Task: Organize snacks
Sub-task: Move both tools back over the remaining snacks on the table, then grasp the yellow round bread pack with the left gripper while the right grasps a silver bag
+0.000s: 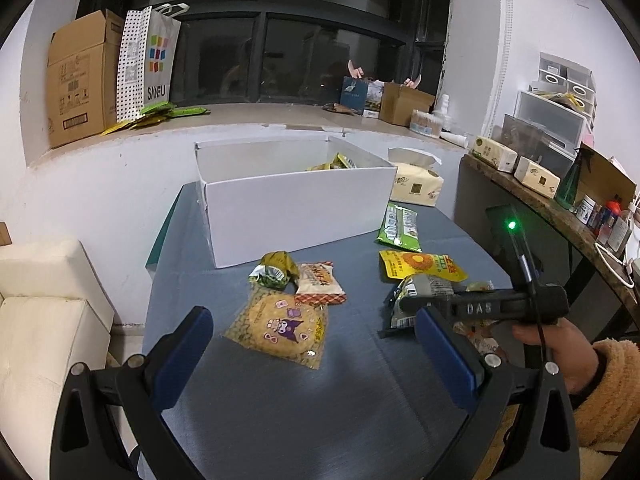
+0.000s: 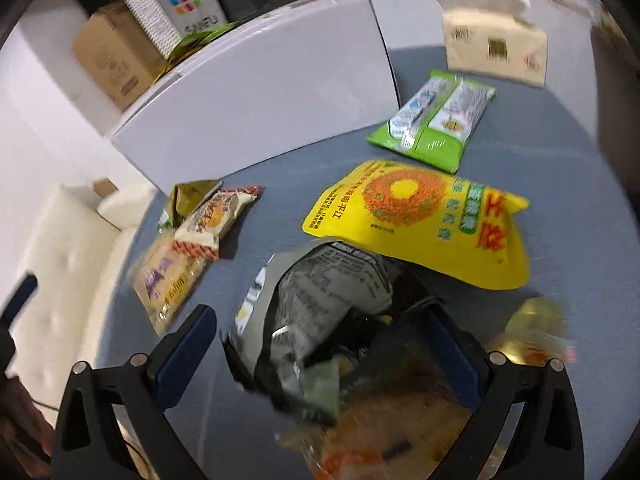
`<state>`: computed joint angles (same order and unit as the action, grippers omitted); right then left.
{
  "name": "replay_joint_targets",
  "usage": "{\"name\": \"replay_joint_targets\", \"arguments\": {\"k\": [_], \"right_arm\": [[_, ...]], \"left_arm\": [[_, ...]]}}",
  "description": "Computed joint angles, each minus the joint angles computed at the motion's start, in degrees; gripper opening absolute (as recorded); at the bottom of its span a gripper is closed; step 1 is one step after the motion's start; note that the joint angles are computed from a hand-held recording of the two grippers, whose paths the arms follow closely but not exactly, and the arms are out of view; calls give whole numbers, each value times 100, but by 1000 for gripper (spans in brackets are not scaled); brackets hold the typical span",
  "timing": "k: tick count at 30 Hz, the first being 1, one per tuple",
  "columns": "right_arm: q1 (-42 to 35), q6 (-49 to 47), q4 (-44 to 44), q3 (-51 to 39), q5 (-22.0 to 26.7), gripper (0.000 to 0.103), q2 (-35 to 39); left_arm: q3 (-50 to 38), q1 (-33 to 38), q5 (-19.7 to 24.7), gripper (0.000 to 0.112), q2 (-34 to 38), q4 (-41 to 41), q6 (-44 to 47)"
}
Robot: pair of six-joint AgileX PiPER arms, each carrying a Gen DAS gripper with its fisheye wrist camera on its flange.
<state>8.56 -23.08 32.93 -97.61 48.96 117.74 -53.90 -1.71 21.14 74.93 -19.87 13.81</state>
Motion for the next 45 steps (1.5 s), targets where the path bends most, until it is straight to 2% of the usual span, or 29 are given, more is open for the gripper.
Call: {"name": "replay_joint_targets", "arguments": {"k": [1,4,5,8,15,20,22,26,29,31,33,34,35,40,45], "right_arm": [[-41,-131,176,-12,57,60,29],[-146,-746,706,248,38,50,-134],[-146,-956,794,463,-134,50,-300],[-310,-1543,1362,847,-159,50,-659],[-569,-2212,1791,1442,-295,50,-1423],[-756,-2495,2036,1770,-287,50,-1753],[-822,-2615,2149,1847,-272,50,-1805],[-973,-2969,2396,2011,-231,50,-1921],[-998,-2983,2409,2065,-227,50,-1953],[-1012,-3002,2434,2081,-206,50,-1948],[-998,-2991,2409,2082,-212,50,-1930],[-988,-2978,2403,2080,-212,50,-1925],[-990,-2998,2423,2082,-197,50,-1920],[-936,-3055,2413,2113,-219,50,-1949],[-765,-3007,2386,1795,-195,51,-1818]], "left_arm": [[12,12,0,103,10,-21,26],[1,42,17,103,89,2,29],[-10,75,40,103,145,-114,178],[-143,110,195,103,450,-129,310],[-912,29,539,103,1596,588,151],[-1858,266,1124,103,2556,-138,881],[-2174,218,1323,103,2841,81,752],[-2554,8,1395,103,3226,1088,8],[-2812,115,1700,102,3453,979,-52],[-2611,120,1473,97,3353,1002,54],[-2424,159,1325,78,3211,903,185],[-2393,233,1354,76,3160,677,369],[-2368,380,1450,76,3109,252,606],[-1460,703,934,76,2159,-913,1522],[-1145,931,905,76,1279,-1727,2218]]}}
